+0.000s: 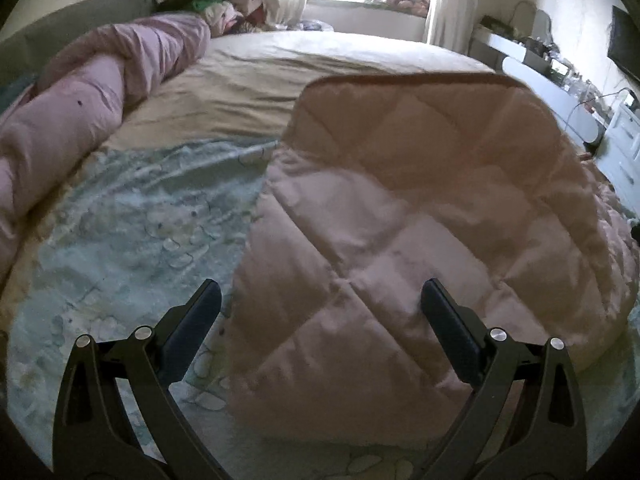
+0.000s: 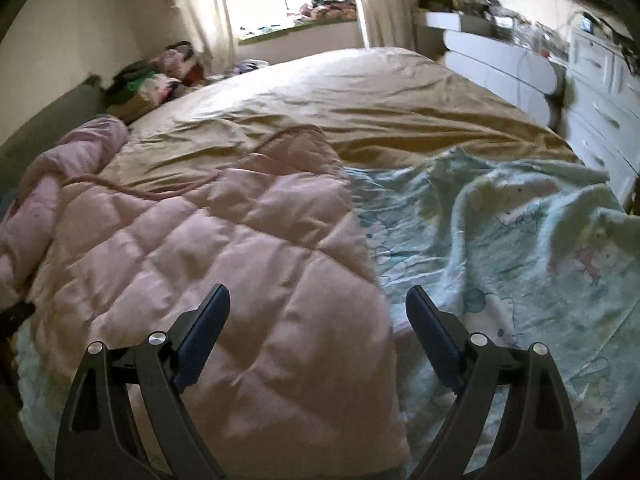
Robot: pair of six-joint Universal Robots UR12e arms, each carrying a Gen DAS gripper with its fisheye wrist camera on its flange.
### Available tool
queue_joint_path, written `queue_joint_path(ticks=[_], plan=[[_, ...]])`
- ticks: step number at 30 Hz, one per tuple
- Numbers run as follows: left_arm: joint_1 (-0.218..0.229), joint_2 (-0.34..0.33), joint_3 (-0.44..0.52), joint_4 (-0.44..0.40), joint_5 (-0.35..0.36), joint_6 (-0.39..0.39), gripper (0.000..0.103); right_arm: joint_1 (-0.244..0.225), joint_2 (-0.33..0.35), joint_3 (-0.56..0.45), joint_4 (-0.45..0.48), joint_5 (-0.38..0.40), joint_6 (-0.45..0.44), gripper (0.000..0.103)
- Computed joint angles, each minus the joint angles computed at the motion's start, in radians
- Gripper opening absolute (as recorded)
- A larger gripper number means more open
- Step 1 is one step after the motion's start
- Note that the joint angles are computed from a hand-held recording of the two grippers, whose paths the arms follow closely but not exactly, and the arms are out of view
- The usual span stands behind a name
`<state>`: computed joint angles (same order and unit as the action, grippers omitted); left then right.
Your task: Fold large clothes
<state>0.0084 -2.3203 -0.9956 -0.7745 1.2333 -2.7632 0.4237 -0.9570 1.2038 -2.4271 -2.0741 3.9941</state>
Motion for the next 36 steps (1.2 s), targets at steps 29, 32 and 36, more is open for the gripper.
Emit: queue_joint_path(ticks=[29, 32, 36], plan=[[-0.056, -0.118, 0.150, 0.039, 0.165, 0.050, 0.015, -0.050, 0.147, -0.215, 0.214, -0.031, 0.113, 0.027], [-0.052, -0.100, 0.125, 0.078, 0.165, 0.032, 0.025, -0.042, 0.148, -0.227, 0.255, -0.059, 0.122, 0.038], [-0.042, -0.052, 0.063, 0.159, 0.146, 0.016, 0.058, -0.005, 0.124, -0.210, 0.183, -0.182, 0.093, 0.064]])
